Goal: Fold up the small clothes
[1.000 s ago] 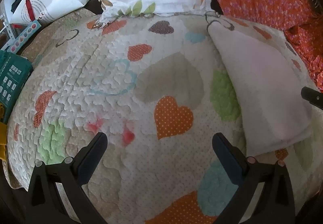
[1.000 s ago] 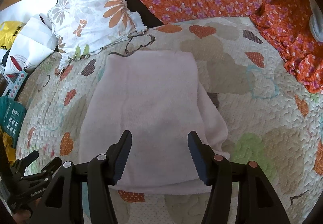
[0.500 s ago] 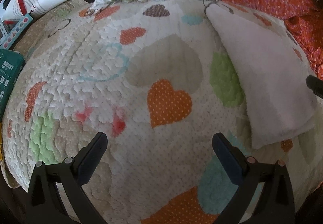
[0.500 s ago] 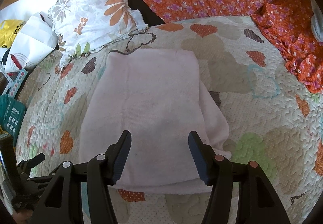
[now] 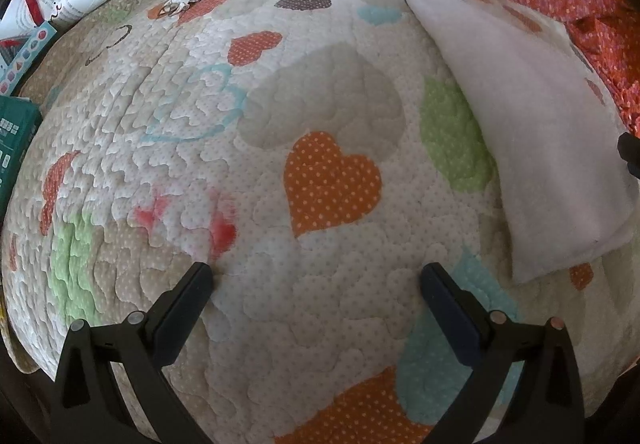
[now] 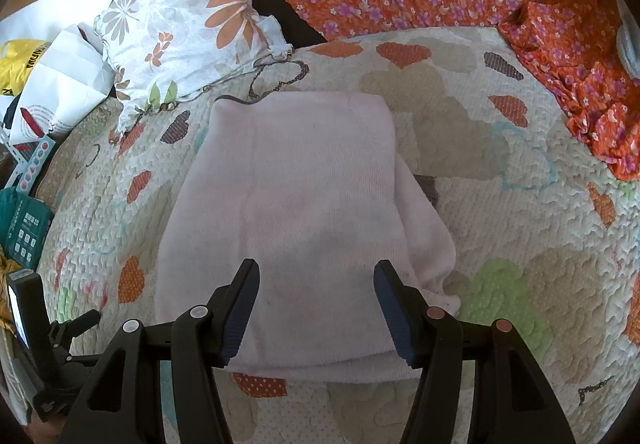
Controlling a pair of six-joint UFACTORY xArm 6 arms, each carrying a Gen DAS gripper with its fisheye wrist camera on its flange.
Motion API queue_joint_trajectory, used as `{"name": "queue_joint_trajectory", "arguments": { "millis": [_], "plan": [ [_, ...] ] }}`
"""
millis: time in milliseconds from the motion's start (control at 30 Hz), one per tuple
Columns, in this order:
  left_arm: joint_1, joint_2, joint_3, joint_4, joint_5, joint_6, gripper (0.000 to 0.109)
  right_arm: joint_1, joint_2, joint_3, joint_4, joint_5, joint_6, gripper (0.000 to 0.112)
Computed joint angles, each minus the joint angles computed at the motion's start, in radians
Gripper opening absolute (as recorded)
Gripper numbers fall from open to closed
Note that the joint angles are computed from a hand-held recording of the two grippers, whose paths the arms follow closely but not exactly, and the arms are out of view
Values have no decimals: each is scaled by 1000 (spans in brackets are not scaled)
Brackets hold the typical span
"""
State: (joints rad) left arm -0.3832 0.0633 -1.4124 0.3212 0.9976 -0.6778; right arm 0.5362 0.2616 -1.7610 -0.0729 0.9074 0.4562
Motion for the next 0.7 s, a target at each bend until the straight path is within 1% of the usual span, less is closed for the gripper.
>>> {"name": "queue_joint_trajectory", "arguments": {
  "millis": [700],
  "plan": [
    [5, -7, 14, -2, -20, 6, 103, 1, 12, -5, 3, 8, -14, 66]
  ]
}}
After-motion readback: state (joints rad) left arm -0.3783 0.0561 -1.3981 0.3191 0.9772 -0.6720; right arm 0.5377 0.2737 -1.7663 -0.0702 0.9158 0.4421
